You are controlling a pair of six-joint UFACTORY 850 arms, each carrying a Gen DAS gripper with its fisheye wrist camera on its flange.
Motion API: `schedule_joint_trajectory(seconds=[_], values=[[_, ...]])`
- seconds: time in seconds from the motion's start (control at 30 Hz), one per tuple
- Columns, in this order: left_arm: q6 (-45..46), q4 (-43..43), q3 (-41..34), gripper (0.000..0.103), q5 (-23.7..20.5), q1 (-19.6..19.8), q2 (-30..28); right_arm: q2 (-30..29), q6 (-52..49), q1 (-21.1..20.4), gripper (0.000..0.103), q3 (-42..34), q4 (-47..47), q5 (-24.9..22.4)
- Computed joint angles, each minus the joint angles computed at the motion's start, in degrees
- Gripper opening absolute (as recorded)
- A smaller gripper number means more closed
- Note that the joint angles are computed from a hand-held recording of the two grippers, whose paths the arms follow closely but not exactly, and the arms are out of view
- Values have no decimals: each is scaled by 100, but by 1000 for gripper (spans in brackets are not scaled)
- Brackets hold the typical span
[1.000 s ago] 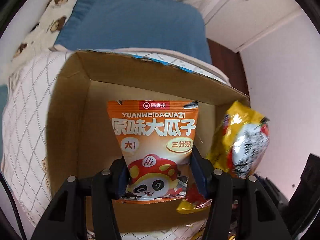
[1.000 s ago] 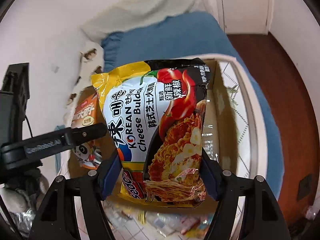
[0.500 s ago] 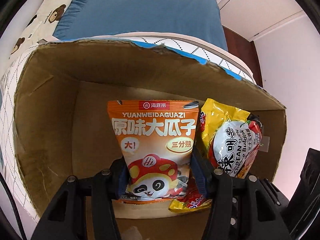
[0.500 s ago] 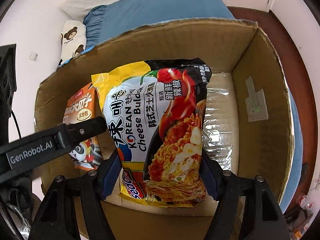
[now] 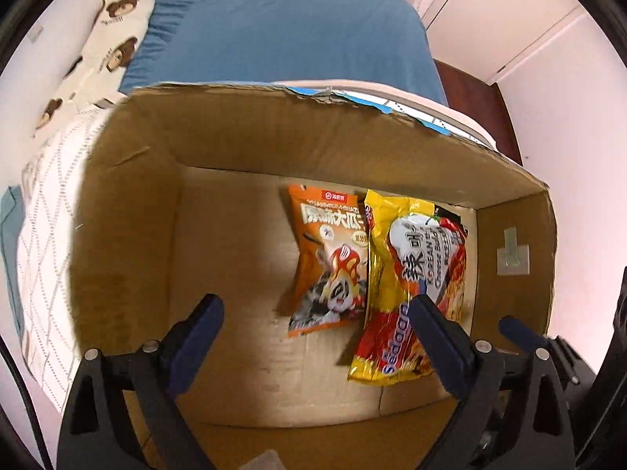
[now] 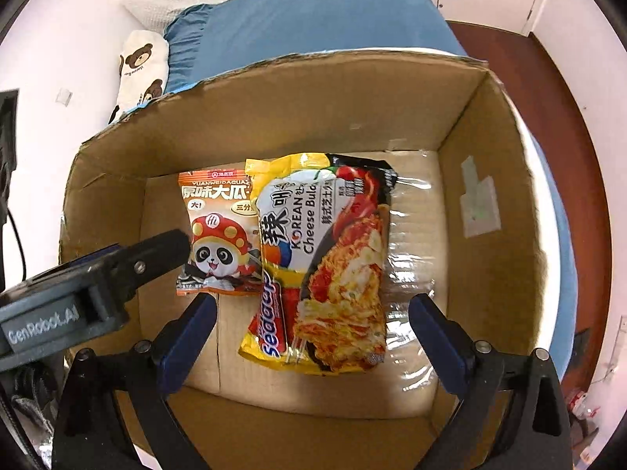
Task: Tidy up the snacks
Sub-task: 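Lift both tools out of the box back toward the snack pile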
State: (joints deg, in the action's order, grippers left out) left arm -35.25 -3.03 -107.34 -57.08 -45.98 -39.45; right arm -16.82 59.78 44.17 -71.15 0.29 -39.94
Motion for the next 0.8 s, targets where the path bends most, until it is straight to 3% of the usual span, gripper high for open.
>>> schedule_joint_trajectory(seconds=[0.4,0.8], values=[[-782,1085,1568,97,768,-394,1388,790,1889,1049,100,270,-1802,-814],[-1564,1768,2496,97,978,-906,2473,1253,3123,1946,100,254,-2568,-1359]])
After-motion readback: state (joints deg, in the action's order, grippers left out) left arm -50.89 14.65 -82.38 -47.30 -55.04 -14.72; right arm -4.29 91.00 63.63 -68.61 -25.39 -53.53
